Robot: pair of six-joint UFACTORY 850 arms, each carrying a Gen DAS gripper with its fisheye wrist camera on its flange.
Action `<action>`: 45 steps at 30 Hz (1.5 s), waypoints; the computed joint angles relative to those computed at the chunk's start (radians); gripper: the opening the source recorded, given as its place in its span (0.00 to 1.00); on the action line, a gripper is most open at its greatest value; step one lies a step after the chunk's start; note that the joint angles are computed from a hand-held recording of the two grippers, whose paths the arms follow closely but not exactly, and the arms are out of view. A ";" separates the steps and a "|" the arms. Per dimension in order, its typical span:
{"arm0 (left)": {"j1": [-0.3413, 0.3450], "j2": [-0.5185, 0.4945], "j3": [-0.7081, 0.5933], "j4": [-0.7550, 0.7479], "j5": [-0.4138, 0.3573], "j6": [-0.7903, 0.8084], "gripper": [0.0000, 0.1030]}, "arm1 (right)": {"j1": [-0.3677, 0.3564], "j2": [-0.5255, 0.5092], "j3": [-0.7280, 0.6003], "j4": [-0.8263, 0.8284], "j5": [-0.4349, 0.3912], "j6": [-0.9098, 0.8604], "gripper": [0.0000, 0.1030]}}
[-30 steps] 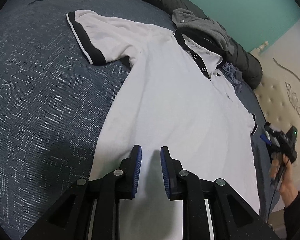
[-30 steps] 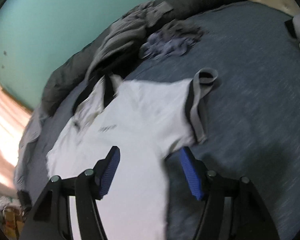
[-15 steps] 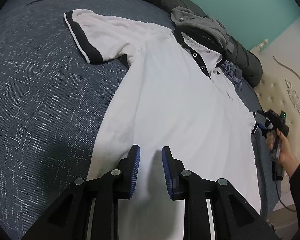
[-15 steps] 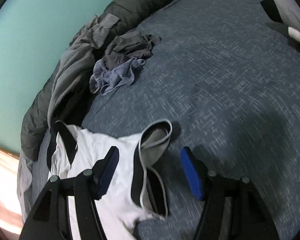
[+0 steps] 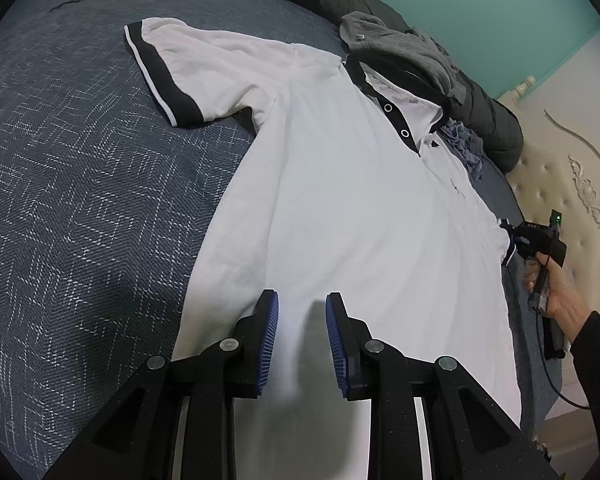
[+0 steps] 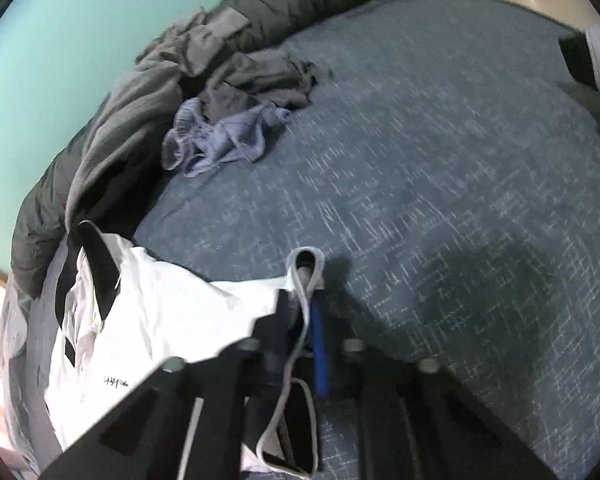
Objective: Fold clothes
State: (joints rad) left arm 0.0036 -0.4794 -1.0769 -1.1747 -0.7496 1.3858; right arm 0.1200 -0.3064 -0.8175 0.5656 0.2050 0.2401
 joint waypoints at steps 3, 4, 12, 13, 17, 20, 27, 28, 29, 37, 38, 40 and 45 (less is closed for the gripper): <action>-0.001 -0.001 -0.001 0.000 0.001 0.000 0.26 | 0.008 0.023 0.009 0.037 0.018 -0.075 0.05; -0.001 -0.001 -0.001 0.000 0.001 0.000 0.26 | 0.009 0.031 0.012 0.046 0.021 -0.094 0.05; 0.000 -0.001 -0.001 -0.001 -0.003 -0.001 0.26 | 0.008 0.066 0.034 0.174 0.045 -0.224 0.05; 0.000 -0.002 -0.003 0.000 -0.003 -0.001 0.26 | 0.008 0.063 0.032 0.200 0.044 -0.254 0.05; 0.000 -0.002 -0.004 0.002 -0.003 -0.002 0.26 | 0.010 0.037 0.014 0.276 0.031 -0.342 0.05; 0.001 -0.002 -0.003 0.003 -0.003 -0.002 0.26 | 0.008 0.024 0.011 0.297 0.036 -0.345 0.05; -0.001 0.000 0.000 0.000 -0.001 -0.002 0.26 | 0.009 -0.008 -0.014 0.508 0.016 -0.549 0.05; 0.000 0.000 0.000 0.000 -0.002 -0.002 0.26 | 0.009 -0.014 -0.019 0.566 0.012 -0.604 0.05; 0.000 0.000 0.000 0.001 -0.003 -0.003 0.26 | 0.007 -0.015 -0.020 0.589 0.009 -0.618 0.06; 0.004 -0.003 -0.005 0.005 -0.014 -0.009 0.26 | 0.000 0.015 0.013 0.517 0.033 -0.447 0.48; 0.005 -0.003 -0.005 0.005 -0.015 -0.010 0.26 | -0.003 0.027 0.029 0.436 0.042 -0.343 0.50; 0.005 -0.003 -0.004 0.006 -0.015 -0.011 0.26 | -0.006 0.051 0.061 0.286 0.064 -0.161 0.50; 0.006 -0.001 -0.002 0.005 -0.015 -0.010 0.26 | 0.005 0.081 0.097 -0.039 0.073 0.112 0.50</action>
